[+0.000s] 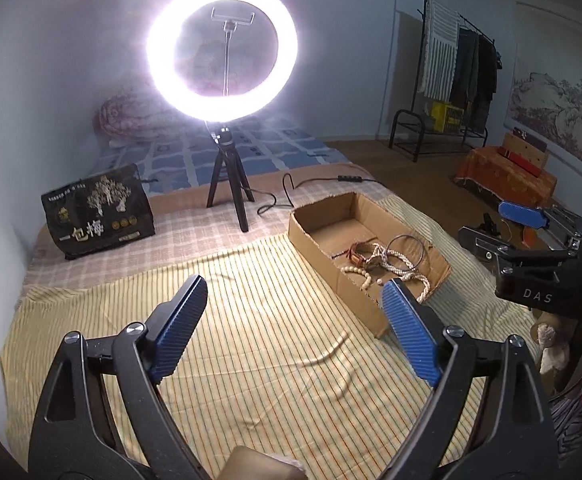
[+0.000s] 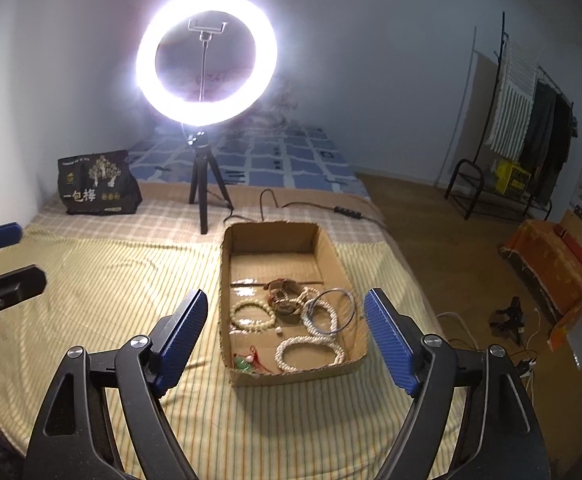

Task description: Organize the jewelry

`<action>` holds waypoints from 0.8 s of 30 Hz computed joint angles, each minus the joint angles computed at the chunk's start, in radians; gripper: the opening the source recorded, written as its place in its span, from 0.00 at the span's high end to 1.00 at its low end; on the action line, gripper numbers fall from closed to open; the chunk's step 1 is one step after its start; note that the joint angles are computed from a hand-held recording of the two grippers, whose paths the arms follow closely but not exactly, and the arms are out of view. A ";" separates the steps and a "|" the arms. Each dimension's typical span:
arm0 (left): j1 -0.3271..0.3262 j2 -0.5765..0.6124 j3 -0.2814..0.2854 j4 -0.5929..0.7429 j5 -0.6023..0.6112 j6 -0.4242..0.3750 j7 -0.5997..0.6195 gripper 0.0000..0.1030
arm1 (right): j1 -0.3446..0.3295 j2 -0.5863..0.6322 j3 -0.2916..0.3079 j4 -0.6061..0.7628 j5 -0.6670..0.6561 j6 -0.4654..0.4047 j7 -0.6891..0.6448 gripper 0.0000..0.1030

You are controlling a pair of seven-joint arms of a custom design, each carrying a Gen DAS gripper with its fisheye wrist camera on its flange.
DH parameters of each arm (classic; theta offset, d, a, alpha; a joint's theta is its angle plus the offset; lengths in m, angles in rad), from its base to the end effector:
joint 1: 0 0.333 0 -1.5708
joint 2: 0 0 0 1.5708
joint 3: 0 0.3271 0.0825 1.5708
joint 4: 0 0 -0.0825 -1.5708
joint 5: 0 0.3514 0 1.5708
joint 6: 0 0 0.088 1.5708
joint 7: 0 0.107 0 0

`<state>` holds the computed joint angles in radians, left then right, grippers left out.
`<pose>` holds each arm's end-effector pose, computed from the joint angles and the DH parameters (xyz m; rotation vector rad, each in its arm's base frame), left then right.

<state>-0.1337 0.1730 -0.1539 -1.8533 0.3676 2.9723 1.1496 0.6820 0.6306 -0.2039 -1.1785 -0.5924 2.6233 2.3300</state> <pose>0.5947 -0.1938 0.5670 -1.5244 1.8300 -0.9882 0.6385 0.4060 0.5369 -1.7971 1.4584 -0.8848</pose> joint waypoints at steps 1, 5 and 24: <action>-0.011 -0.001 0.012 0.004 0.027 -0.005 -0.019 0.11 | 0.001 0.001 -0.003 0.001 -0.001 0.003 0.005 0.22; -0.035 -0.002 0.034 0.018 0.109 -0.025 -0.085 0.11 | 0.004 -0.006 -0.013 -0.009 -0.010 0.019 0.027 0.22; -0.037 -0.010 0.047 0.034 0.318 -0.043 -0.284 0.00 | 0.002 -0.012 -0.022 -0.025 -0.033 0.037 0.061 0.22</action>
